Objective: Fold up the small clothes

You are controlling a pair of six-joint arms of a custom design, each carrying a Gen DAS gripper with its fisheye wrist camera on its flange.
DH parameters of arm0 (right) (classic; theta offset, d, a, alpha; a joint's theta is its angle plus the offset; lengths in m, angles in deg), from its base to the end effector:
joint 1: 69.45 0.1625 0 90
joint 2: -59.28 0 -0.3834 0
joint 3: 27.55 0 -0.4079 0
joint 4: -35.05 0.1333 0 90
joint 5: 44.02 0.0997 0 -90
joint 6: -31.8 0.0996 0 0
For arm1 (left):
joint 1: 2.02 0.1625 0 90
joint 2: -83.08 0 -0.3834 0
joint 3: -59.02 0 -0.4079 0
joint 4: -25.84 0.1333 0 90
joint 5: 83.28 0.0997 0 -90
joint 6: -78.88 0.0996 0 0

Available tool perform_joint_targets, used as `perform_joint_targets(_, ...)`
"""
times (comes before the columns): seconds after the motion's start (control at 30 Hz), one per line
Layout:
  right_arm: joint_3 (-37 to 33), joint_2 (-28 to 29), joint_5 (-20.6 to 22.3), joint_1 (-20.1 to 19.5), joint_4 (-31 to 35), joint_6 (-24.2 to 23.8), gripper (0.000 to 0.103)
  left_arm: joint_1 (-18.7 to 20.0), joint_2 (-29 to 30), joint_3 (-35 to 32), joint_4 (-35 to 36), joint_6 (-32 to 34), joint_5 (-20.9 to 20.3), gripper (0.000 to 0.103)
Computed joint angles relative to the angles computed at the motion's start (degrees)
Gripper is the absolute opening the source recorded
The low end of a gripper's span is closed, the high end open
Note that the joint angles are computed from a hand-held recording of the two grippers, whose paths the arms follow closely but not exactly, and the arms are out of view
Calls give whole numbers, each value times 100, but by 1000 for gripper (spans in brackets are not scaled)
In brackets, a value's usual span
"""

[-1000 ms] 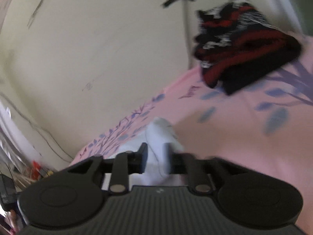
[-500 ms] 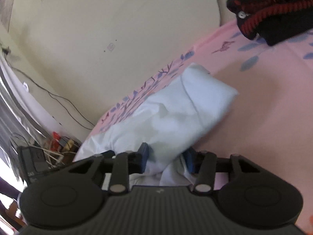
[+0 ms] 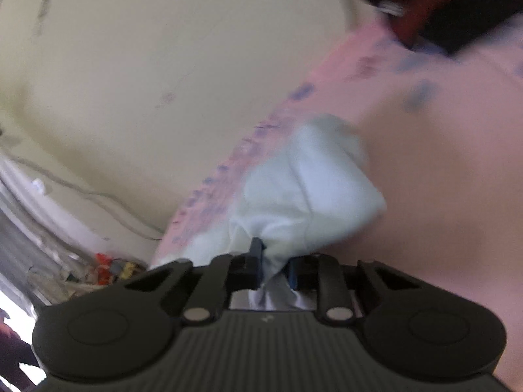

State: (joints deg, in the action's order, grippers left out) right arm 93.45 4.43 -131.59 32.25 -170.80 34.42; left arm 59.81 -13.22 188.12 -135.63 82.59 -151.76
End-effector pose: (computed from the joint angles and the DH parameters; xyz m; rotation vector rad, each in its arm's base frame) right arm 0.2413 -0.4872 0.1146 -0.2426 2.7166 -1.2460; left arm -0.0564 -0.4650 0.3126 0.5758 2.6800 -1.0480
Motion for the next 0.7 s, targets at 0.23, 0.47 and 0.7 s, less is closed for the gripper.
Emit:
perform_joint_targets(0.23, -1582, 834, 135, 1192, 1545, -1239, 14, 375, -1807, 490, -850, -208, 170, 32)
perform_joint_targets(0.47, -3685, 2581, -51, 1827, 3841, -1982, 51, 507, -2727, 698, -498, -561, 958, 37)
perform_joint_targets(0.7, -2765, 1964, 460, 1691, 2700, -2354, 51, 551, -2388, 597, -538, -319, 653, 44)
